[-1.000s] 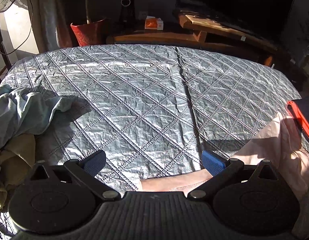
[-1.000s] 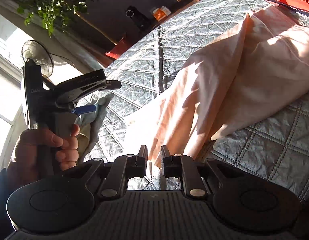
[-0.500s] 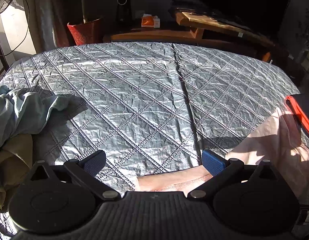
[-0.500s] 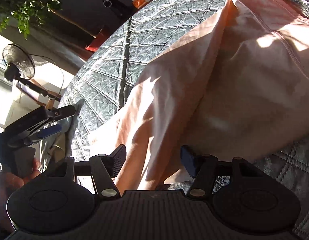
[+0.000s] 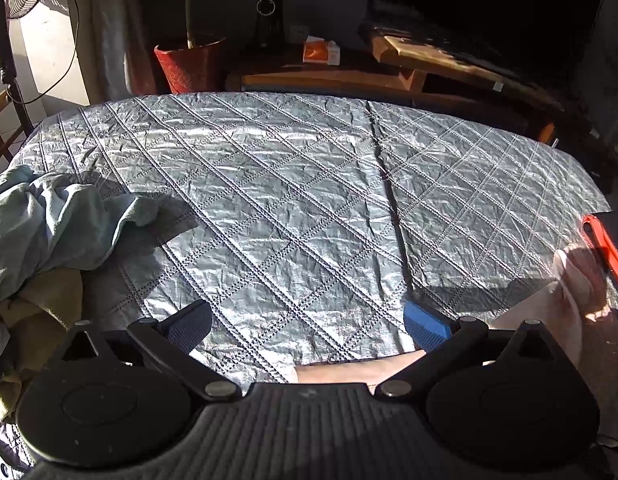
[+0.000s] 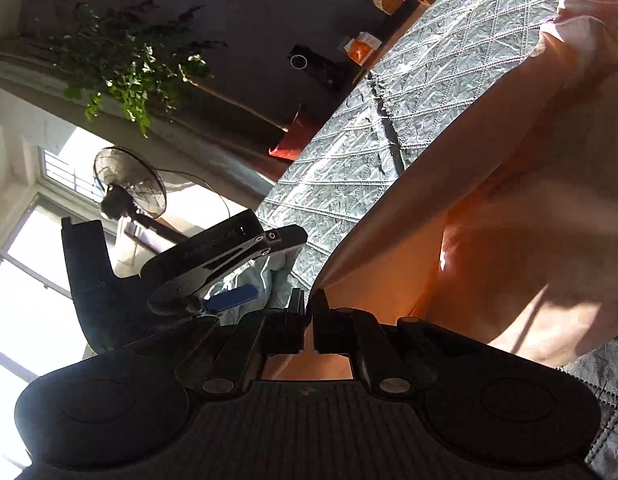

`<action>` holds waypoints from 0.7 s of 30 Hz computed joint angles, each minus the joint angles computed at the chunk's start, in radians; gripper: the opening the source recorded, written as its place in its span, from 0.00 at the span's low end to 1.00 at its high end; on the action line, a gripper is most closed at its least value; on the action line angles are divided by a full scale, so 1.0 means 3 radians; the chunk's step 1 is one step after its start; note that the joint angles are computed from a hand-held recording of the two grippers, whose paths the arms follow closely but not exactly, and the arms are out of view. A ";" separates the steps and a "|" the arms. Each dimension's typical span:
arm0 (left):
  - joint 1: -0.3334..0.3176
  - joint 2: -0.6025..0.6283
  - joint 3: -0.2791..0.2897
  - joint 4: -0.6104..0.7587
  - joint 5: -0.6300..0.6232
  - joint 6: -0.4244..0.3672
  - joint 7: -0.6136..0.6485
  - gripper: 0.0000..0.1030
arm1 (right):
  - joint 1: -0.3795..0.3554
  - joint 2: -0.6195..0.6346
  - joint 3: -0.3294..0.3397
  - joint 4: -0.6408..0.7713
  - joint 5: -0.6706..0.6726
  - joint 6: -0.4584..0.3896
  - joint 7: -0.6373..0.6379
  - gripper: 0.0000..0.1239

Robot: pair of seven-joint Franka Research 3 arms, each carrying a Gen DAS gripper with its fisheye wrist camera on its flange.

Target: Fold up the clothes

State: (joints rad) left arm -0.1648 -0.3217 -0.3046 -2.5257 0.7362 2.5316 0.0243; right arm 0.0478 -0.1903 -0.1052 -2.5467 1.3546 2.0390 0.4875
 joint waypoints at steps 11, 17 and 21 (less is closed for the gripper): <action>-0.0013 -0.0010 -0.0005 -0.0016 -0.0026 0.0061 0.0074 0.99 | -0.0223 0.0604 -0.0080 0.1206 -0.0936 0.0399 0.0115 0.56; -0.0021 0.0079 -0.0007 0.0037 -0.0020 0.0031 0.0091 0.99 | -0.0426 0.1641 0.0029 0.2649 -0.1557 0.0405 0.0966 0.59; -0.0041 0.0145 0.0006 0.0081 -0.0020 0.0026 0.0123 0.99 | -0.0524 0.2240 0.0090 0.3317 -0.1820 0.0065 0.2058 0.58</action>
